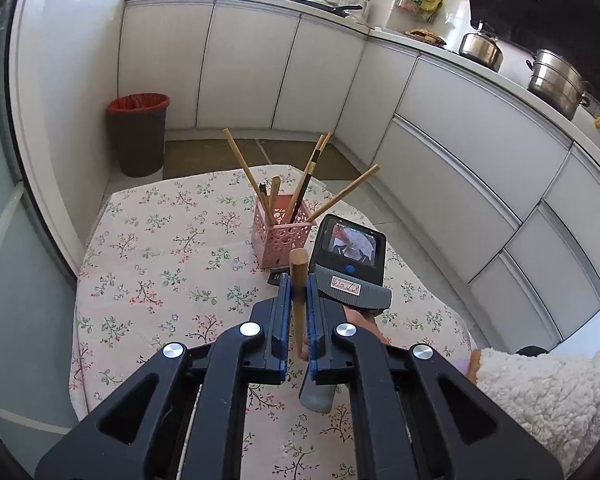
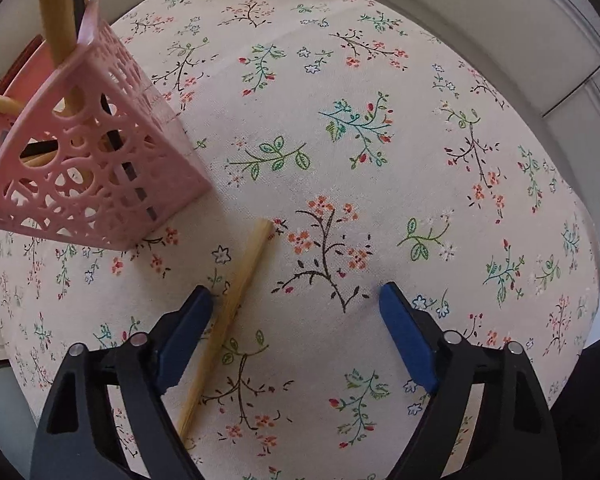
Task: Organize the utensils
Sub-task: 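Lower to the last bamboo chopsticks and grasp one with each tool, then carry the bamboo chopsticks over the pink holder and open both tools to drop them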
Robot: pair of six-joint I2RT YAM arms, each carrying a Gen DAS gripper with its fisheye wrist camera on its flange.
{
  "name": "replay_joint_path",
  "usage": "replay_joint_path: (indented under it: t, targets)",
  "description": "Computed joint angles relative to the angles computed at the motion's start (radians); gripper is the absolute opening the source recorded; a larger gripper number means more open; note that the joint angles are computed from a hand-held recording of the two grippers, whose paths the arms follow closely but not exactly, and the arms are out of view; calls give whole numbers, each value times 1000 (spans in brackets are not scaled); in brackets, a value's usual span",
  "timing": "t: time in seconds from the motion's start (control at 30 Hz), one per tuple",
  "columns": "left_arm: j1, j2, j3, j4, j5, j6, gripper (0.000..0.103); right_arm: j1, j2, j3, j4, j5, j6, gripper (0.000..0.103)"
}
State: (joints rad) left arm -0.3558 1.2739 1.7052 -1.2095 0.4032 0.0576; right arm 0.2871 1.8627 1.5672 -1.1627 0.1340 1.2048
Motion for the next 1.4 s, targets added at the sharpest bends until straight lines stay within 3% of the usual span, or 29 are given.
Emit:
replay_joint_path:
  t: [0.03,0.13,0.2,0.27,0.33,0.5,0.67,0.77,0.87,1.07,1.23,1.4]
  targets:
    - [15,0,8,-12,15,16,6,-9,-12,-5,-10,-10,-16,64]
    - [39,-9,33,-38,26,35,6,-46,-50,-35,-14,-42,-100,35]
    - [58,-17,50,-55,40,38,6,-87,-128,-128,50,-90,-150,17]
    - [70,-31,79,-78,41,37,6,-127,-224,-251,145,-148,-205,8]
    - [69,-48,97,-90,29,29,6,-161,-340,-382,230,-193,-240,8]
    - [-32,-88,116,-93,-87,-43,6,-170,-650,-581,272,-157,-336,8]
    - [-192,-92,100,-85,-248,-151,6,-159,-905,-557,200,-74,-478,8]
    - [-288,-63,127,-94,-330,-218,6,-217,-1031,-510,150,-92,-560,8]
    - [-359,-31,177,-107,-403,-264,6,-175,-1103,-437,130,-32,-576,8]
    - [-430,34,281,-141,-482,-295,6,-61,-1166,-323,121,153,-675,8]
    - [-418,125,418,-168,-497,-271,6,-113,-1080,-200,77,101,-751,8]
    - [-348,328,745,-260,-461,-235,6,-271,-931,47,-1,-71,-834,8]
